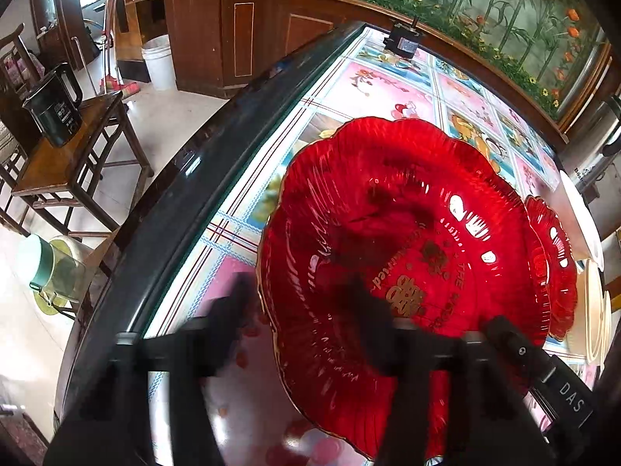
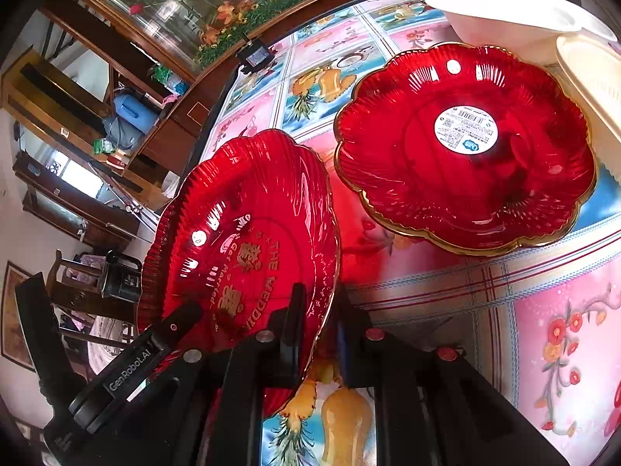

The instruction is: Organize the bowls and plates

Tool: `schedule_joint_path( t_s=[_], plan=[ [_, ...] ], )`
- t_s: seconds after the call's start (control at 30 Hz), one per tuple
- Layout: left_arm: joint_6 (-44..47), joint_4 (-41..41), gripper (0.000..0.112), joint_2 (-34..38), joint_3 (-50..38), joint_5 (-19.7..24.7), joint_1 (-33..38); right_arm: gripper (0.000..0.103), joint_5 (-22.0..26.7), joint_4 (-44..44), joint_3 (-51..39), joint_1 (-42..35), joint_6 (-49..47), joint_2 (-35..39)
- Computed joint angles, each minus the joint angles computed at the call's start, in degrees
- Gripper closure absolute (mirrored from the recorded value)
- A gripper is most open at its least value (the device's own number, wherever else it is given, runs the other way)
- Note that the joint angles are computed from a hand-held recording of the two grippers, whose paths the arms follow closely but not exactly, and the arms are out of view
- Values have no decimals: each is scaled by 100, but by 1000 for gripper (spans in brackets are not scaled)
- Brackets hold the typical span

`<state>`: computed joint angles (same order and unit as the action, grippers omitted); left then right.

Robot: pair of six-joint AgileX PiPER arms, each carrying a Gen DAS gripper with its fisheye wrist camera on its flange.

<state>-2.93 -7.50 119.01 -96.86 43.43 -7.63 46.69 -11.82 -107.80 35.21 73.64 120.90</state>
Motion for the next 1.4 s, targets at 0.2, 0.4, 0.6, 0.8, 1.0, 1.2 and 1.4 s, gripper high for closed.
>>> schedule_joint_path(
  t_s=[0.2, 0.4, 0.6, 0.8, 1.0, 1.2, 1.4],
  plan=[
    [279, -130, 92, -82, 76, 182, 50, 92, -126, 71, 307, 4, 106, -199],
    [440, -37, 92, -662, 883, 31, 66, 91, -309, 230, 887, 128, 64, -593],
    [789, -77, 91, -1444, 2034, -227, 283, 91, -568, 228, 1567, 482, 110, -1040],
    [620, 247, 91, -2079, 2861, -494, 434, 91, -738, 286, 1795, 825, 76, -1195],
    [450, 303, 87, -2172, 3016, -562, 480, 86, -1011, 363, 2009, 921, -9, -1315],
    [36, 692, 51, -2962, 3645, -1074, 462, 48, -1707, -363, 2772, 913, 692, -1910],
    [174, 593, 42, -4027, 3876, -1165, 488, 37, -2170, -1663, 4052, 734, 1997, -3003]
  ],
)
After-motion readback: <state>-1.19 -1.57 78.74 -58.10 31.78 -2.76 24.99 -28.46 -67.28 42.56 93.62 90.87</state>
